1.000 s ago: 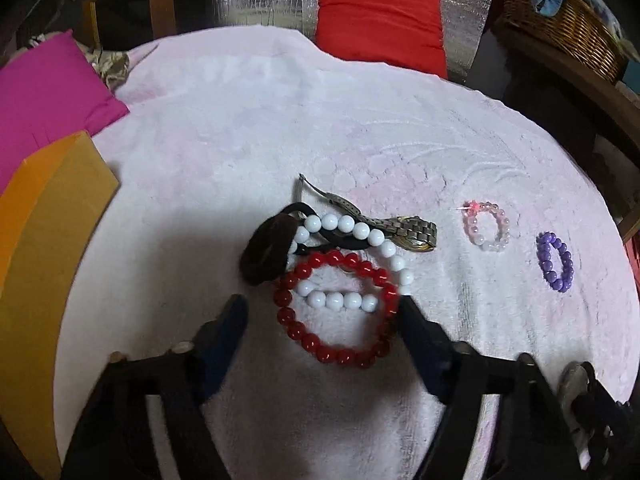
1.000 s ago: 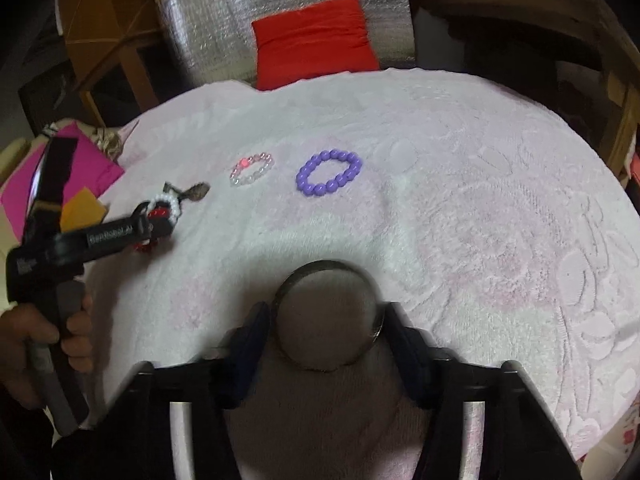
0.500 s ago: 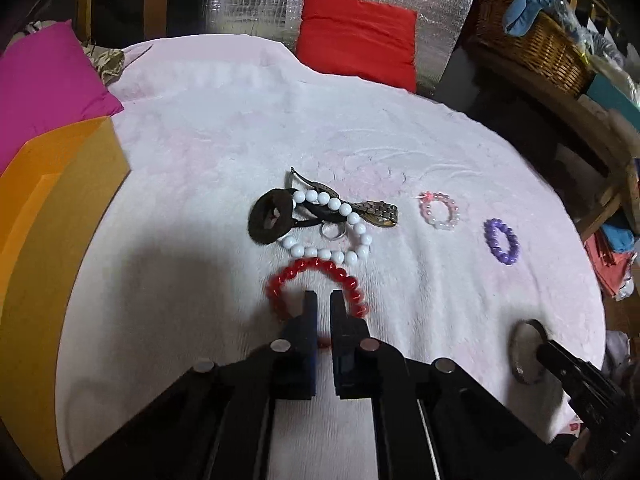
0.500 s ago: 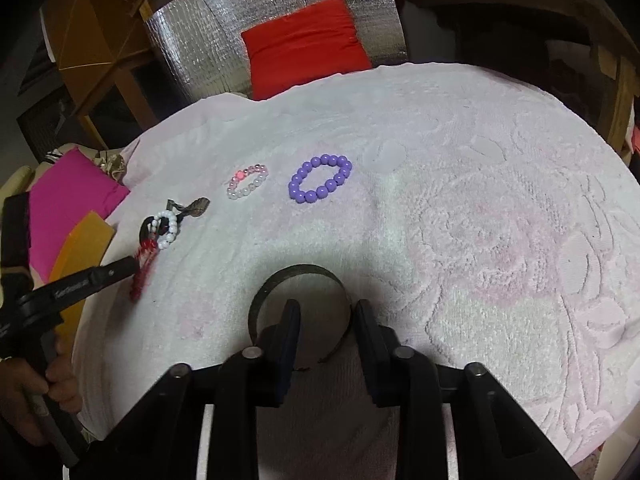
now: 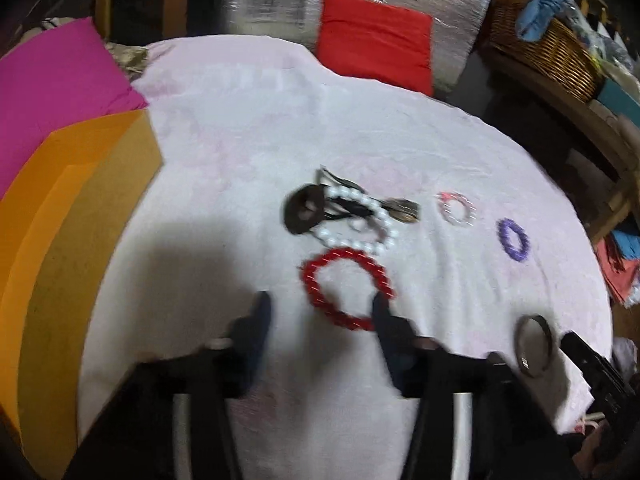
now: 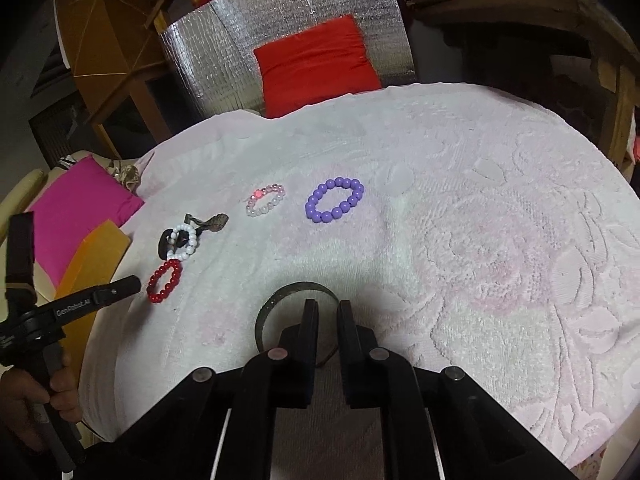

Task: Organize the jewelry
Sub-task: 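Grasp the white bead bracelet with the left gripper while the right gripper holds the bangle, then carry both held bracelets into the orange box and open both grippers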

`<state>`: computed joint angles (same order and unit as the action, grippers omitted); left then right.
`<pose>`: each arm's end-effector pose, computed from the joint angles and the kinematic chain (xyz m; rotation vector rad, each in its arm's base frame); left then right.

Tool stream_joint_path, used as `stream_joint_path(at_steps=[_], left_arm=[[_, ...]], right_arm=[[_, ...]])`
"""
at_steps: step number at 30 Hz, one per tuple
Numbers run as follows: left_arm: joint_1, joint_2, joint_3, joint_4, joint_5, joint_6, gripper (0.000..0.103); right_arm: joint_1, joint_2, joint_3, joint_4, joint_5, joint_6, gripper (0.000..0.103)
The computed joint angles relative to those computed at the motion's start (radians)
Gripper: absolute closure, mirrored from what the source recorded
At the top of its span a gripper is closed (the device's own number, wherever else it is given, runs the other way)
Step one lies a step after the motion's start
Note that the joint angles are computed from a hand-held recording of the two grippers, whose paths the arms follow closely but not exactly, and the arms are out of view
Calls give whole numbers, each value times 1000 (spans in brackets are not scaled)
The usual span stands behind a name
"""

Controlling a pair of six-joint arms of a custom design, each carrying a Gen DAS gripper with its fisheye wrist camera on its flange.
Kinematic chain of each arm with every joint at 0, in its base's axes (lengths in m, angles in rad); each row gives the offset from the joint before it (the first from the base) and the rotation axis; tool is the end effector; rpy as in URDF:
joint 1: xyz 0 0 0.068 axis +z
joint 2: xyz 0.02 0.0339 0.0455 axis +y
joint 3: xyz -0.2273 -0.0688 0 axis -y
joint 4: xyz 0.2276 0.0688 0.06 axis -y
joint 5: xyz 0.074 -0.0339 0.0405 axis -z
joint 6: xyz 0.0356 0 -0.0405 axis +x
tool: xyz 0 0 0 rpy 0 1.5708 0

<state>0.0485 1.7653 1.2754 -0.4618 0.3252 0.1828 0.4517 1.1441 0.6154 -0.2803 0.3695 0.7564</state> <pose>0.3556 0.0059 0.1946 0.2956 2.4605 -0.3119 0.2096 0.0874 0.1799 0.5217 2.2580 0.1702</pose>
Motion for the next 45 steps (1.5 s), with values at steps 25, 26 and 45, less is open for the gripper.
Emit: stream_joint_path(at_steps=[25, 26, 45], left_arm=[[-189, 366, 444, -143, -42, 12, 92], [-185, 361, 441, -148, -30, 15, 94], [47, -91, 71, -161, 286, 114, 94]], right_arm=[[-100, 36, -24, 66, -141, 4, 93], [-101, 35, -24, 66, -142, 5, 93], [36, 209, 111, 11, -2, -58, 25]])
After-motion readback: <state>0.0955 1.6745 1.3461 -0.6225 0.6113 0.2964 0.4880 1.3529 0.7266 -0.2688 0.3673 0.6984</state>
